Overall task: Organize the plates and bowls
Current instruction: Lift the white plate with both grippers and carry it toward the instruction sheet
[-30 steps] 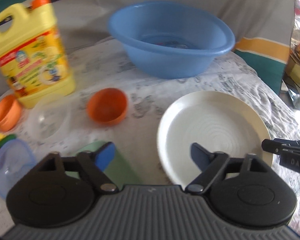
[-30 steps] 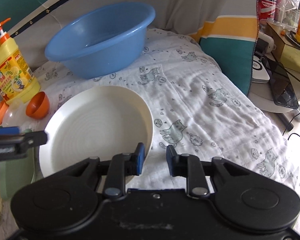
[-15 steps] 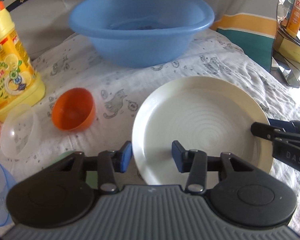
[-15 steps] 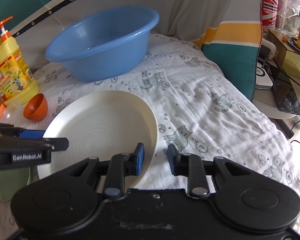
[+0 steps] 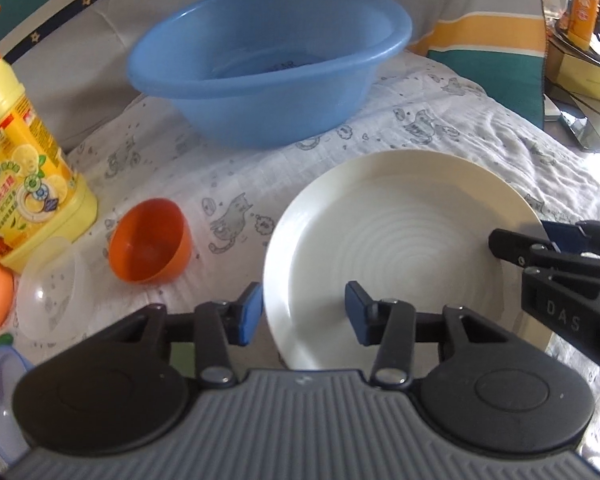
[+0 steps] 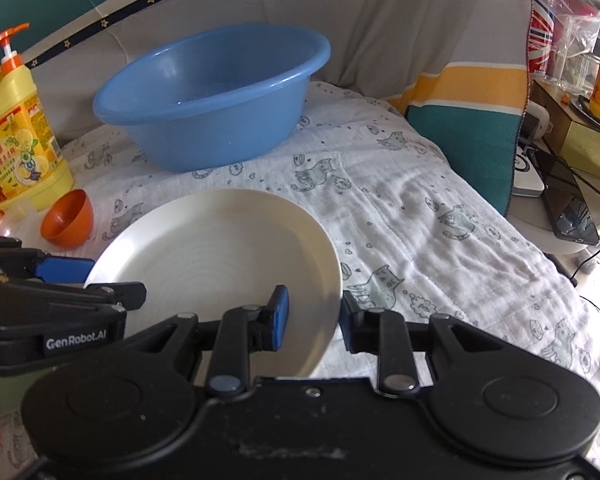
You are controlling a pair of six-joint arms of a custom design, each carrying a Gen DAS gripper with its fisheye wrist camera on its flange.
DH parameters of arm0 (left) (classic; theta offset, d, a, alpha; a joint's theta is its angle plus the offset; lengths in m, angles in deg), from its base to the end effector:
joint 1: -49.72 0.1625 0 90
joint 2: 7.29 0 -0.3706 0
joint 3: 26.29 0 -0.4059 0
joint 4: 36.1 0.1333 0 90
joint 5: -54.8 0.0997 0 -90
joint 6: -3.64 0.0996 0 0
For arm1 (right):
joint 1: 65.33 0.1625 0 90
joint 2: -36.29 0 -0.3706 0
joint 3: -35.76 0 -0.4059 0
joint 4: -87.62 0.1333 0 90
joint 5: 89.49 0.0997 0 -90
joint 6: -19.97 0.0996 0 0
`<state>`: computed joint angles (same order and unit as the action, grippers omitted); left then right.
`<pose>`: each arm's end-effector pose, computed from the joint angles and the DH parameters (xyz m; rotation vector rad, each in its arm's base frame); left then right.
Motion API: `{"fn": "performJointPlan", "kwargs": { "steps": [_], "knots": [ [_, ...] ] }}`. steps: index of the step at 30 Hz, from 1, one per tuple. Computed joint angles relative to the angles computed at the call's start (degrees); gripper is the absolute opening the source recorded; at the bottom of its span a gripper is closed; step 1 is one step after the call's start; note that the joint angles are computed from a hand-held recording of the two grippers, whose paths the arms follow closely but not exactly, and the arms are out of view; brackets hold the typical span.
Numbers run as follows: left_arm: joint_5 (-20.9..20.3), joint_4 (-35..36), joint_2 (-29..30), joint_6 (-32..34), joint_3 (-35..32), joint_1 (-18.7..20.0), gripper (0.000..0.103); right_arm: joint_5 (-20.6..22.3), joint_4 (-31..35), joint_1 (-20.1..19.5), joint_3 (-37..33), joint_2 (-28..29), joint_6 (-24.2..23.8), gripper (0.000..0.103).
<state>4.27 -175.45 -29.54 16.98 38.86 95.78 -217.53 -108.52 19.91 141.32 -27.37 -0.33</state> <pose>-0.3775 -0.6751 -0.0387 1.1450 2.2013 -0.3697 0.0235 -0.5845 0.2793 -0.1621 -2.0872 1.1009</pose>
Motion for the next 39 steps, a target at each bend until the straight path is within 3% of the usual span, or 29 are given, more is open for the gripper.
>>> {"fn": "performJointPlan", "kwargs": {
  "steps": [4, 17, 28, 39],
  "knots": [
    [-0.59, 2.37, -1.08, -1.46, 0.58, -0.1, 0.035, 0.27, 0.15, 0.25, 1.15, -1.6, 0.81, 0.028],
    [-1.05, 5.04, -9.37, -9.85, 9.0, -1.74, 0.034, -0.21, 2.52, 4.43, 4.72, -6.8, 2.92, 0.028],
    [2.1, 4.93, -22.65, -18.54, 22.49, -2.81, 0.033, -0.3, 5.97, 11.5, 7.66, -7.95, 3.63, 0.028],
    [6.84, 6.59, -37.94, -27.23, 36.36, -2.85, 0.033, -0.33, 12.16, 18.98, 6.77, -3.99, 6.79, 0.028]
  ]
}}
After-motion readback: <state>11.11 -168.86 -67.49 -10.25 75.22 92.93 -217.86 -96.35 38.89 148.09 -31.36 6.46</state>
